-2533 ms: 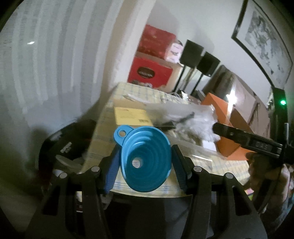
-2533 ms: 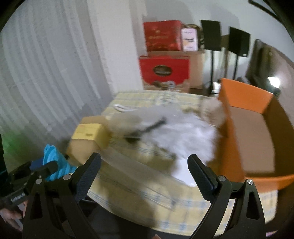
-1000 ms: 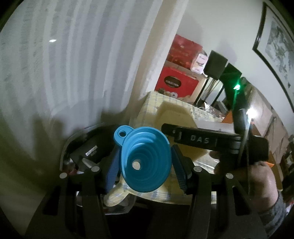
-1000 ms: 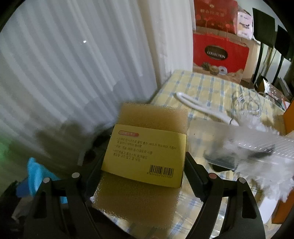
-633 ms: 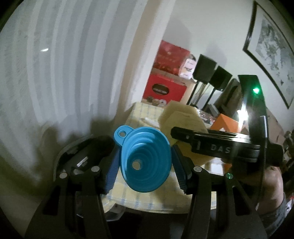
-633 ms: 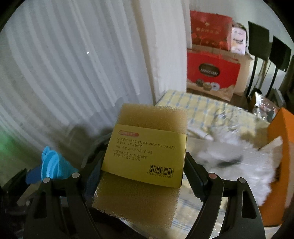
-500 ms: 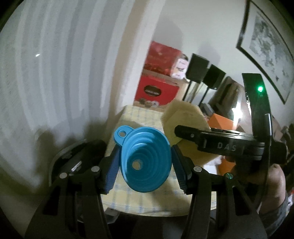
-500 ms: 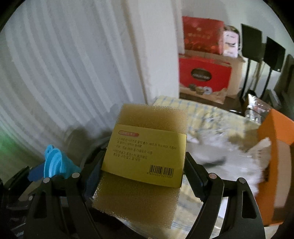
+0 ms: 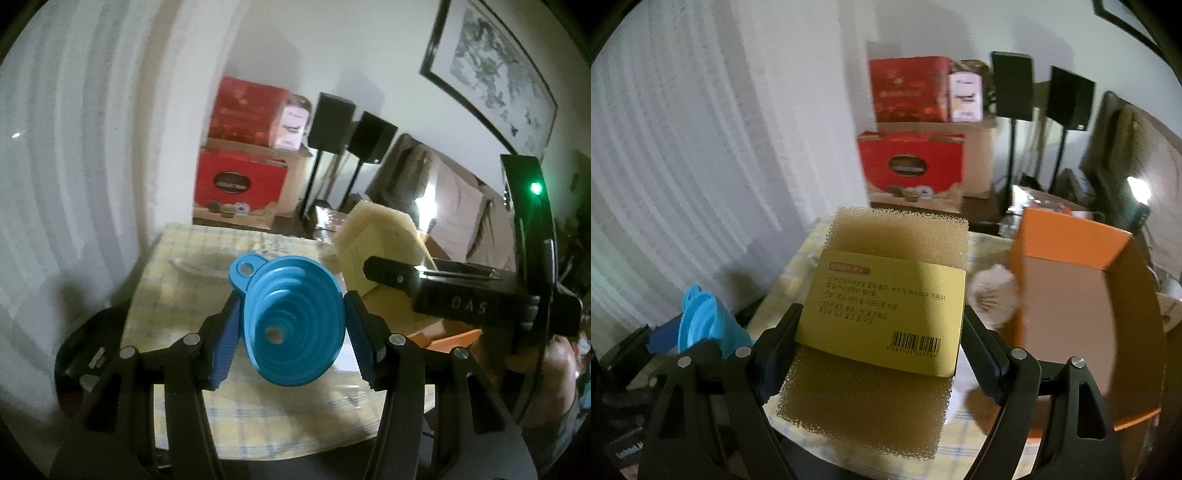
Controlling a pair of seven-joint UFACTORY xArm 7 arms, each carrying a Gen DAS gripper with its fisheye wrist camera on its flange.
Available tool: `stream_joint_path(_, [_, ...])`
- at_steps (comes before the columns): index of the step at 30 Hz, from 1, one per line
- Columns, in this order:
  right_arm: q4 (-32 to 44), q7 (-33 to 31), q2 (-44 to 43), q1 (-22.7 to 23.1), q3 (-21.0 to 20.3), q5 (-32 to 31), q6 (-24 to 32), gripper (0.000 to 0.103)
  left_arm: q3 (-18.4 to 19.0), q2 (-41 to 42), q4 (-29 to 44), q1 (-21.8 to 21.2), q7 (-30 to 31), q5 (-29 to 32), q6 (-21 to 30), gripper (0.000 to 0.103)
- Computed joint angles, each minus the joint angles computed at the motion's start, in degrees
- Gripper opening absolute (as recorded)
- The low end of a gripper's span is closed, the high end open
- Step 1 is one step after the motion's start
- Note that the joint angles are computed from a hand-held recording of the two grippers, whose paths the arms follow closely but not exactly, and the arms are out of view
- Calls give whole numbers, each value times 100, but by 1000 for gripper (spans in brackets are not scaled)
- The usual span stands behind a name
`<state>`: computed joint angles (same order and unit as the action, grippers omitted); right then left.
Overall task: Organize objects
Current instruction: 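Carry the sponge and funnel over the orange box with both grippers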
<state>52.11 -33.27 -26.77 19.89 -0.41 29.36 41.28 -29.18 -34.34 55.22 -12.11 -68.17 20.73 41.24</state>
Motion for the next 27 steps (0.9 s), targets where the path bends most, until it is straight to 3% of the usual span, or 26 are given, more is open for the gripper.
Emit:
stream_joint_path(10, [-280, -132, -384, -284, -265, -188, -230, 83, -243, 1110, 1055, 13, -126, 671, 313, 51])
stream_joint_path(27, [-241, -276, -296, -720, -735, -275, -502, 83, -54, 3110, 2873, -968, -506, 2034, 1320, 51])
